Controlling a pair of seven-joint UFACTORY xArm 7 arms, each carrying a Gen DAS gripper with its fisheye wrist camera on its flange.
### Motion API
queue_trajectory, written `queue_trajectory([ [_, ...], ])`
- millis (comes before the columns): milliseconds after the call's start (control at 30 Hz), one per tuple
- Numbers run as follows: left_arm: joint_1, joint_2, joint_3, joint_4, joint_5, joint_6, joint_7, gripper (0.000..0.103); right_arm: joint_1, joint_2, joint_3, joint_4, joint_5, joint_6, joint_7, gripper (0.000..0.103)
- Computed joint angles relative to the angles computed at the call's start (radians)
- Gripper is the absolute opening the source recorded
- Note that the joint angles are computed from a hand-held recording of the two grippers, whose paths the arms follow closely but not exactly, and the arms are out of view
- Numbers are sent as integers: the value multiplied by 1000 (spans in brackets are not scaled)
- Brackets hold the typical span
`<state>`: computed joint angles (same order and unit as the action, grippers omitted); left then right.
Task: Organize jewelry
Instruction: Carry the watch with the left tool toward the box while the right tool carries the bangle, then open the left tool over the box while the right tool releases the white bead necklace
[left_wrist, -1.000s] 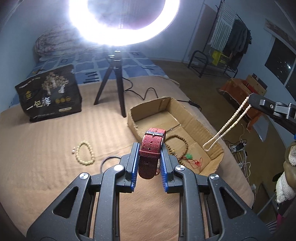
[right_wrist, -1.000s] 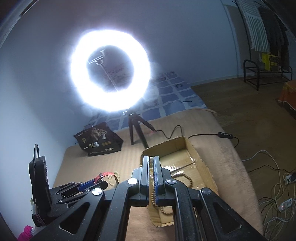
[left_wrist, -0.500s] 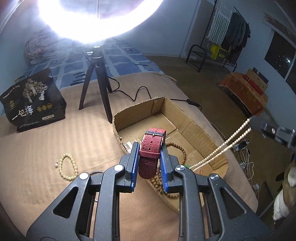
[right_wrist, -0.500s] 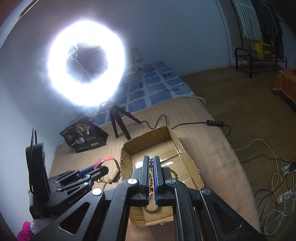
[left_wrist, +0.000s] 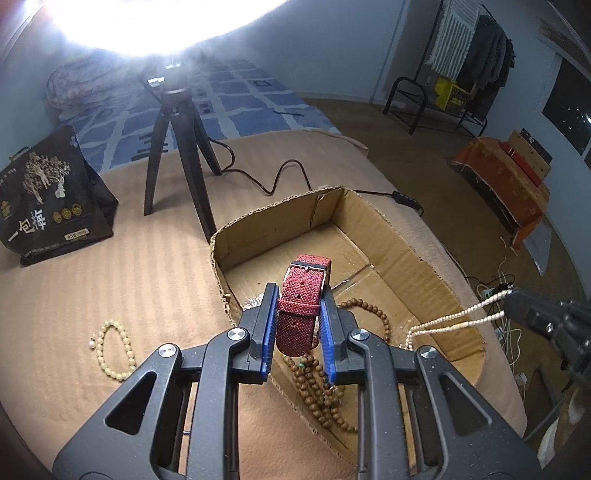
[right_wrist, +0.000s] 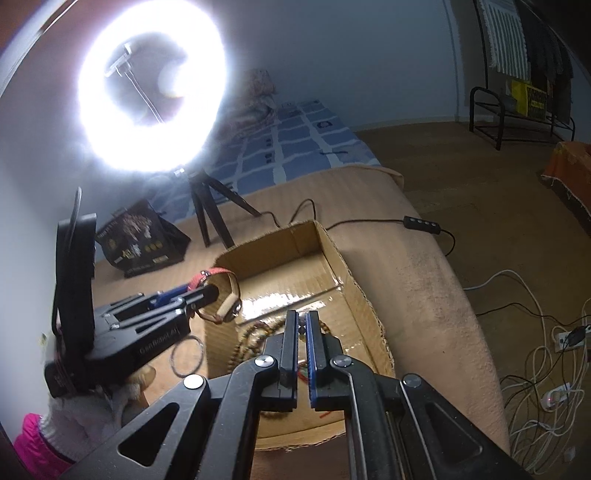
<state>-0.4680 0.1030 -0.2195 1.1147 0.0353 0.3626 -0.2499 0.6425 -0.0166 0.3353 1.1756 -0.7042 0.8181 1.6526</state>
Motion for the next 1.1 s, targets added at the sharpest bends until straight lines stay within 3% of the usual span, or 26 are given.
queue_trajectory([
  [500,-15,75,14,68,35,24,-36,20,8,42,-25,-6,46,-5,-46,3],
  [600,-19,80,14,79,42,35,-37,22,8,41,-27,-9,53,-7,-45,25],
  [667,-23,76,18,77,52,28,-49,48,9,40,-27,-12,49,-5,-37,35],
  [700,-24,71,21,71,59,18,-58,53,9,39,-27,-13,52,-7,-38,39],
  [767,-23,63,22,65,67,8,-64,57,8,36,-28,-20,48,-18,-27,62],
  [967,-8,36,18,45,53,10,-57,57,10,39,-23,-11,32,-13,-8,81],
  [1100,3,7,16,19,42,7,-47,57,18,47,-22,5,26,2,-6,82],
])
